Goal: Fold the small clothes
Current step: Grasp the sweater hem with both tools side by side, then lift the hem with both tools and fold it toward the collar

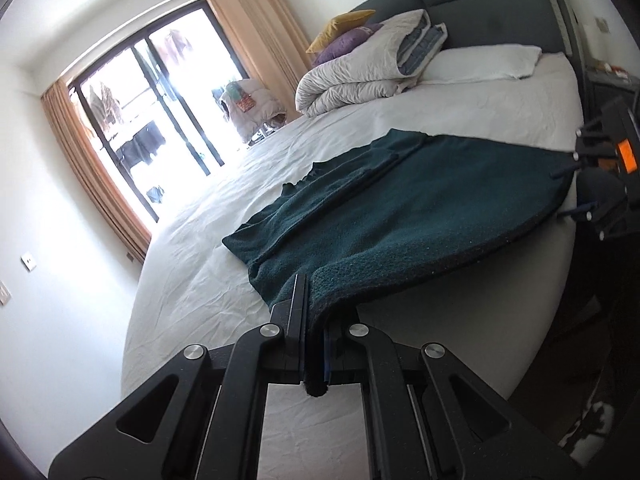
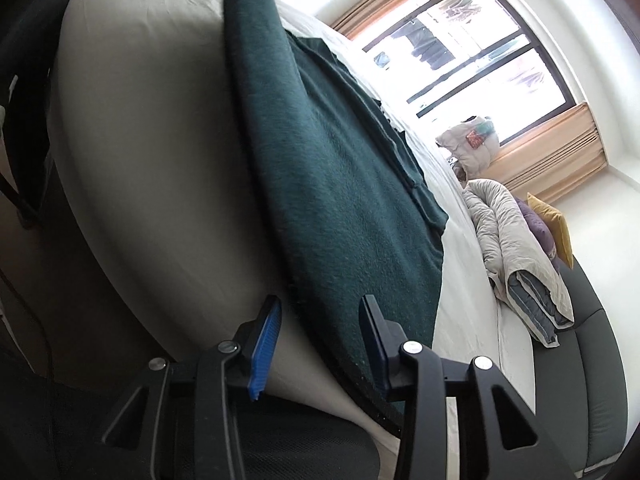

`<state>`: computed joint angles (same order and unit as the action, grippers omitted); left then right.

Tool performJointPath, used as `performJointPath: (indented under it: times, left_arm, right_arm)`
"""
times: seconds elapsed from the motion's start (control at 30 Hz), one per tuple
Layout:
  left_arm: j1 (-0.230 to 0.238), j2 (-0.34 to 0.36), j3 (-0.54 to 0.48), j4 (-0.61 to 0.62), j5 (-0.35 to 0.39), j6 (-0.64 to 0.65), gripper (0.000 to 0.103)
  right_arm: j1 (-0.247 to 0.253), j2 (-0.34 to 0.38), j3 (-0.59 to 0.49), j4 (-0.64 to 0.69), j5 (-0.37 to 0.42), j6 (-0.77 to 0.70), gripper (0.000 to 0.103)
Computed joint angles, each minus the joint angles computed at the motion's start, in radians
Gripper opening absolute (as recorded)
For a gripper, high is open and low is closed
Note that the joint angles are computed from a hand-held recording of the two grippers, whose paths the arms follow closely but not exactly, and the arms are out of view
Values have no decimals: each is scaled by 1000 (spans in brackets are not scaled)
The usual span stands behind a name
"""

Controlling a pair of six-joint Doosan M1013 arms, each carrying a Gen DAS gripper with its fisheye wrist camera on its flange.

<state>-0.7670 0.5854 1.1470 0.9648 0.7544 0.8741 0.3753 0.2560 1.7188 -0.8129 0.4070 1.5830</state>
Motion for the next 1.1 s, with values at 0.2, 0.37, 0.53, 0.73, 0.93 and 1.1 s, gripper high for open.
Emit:
performJointPath:
  times: [0.2, 0.37, 0.53, 0.73, 0.93, 1.1]
  left_arm:
    - [0, -5, -7, 8, 0, -3, 4]
    - [1, -8, 7, 2, -3, 19, 4]
    - [-10, -10, 48, 22, 18, 68, 4]
    - [-19, -11, 99, 16, 44, 127, 4]
    - [-20, -19, 138, -2, 37, 141, 4]
    - [-19, -23, 151, -16, 23, 178, 4]
  right_arm:
    - [7, 17, 5, -185, 39, 136, 42]
    - [-23, 32, -20, -243, 113, 217, 27]
    - [-54, 36, -26, -214, 138, 179, 12]
    - [-60, 24, -22, -165, 141, 110, 5]
    - [-65, 26, -21, -165, 148, 78, 4]
    - [-70, 22, -33, -174, 130, 67, 3]
